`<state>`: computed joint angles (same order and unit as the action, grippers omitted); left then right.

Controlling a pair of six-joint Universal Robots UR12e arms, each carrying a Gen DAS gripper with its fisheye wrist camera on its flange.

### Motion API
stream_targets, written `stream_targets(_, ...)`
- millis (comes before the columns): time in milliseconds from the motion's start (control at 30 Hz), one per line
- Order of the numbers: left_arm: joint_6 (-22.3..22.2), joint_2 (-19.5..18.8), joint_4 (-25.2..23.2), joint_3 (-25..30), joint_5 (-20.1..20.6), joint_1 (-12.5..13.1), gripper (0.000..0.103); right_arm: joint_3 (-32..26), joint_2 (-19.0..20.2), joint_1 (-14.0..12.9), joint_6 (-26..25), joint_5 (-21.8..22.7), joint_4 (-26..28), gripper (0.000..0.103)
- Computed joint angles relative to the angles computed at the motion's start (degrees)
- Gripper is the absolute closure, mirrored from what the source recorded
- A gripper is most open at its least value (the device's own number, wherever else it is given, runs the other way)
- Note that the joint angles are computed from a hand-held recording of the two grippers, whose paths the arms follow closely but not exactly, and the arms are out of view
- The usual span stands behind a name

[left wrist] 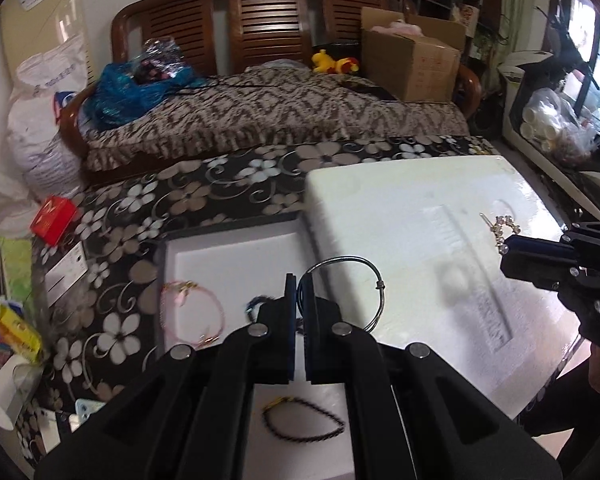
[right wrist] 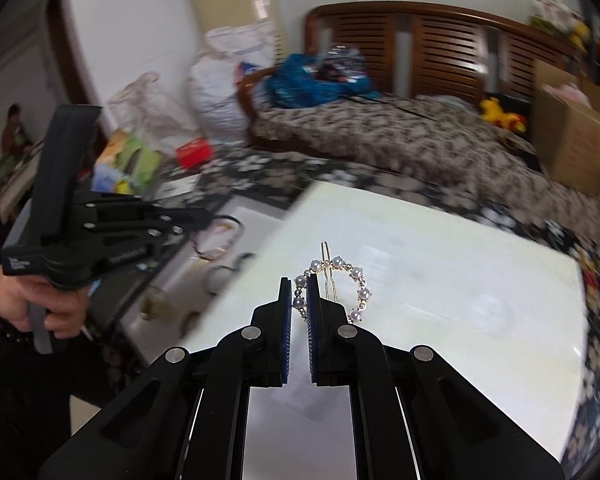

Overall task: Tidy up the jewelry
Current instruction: 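Carry black cord bracelet in left tool and pearl clip in right tool to tray, then lower both tools into the tray and open to release bracelet and clip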

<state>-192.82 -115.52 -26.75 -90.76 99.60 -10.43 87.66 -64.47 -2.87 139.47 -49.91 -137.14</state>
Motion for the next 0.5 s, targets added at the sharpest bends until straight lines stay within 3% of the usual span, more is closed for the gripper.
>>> stream_targets(300, -3.23, 2.53, -1.75, -3.59, 2.01, 1.61, 0.100, -0.75, 0.33, 5.33, -2.70, -0.82, 3.52, 0.095)
stream_targets(500, -5.86, 3.64, -3.93, -5.92, 1.63, 2.92, 0.100, -1.14, 0.80, 7.08, -3.33, -2.75, 5.03, 0.095)
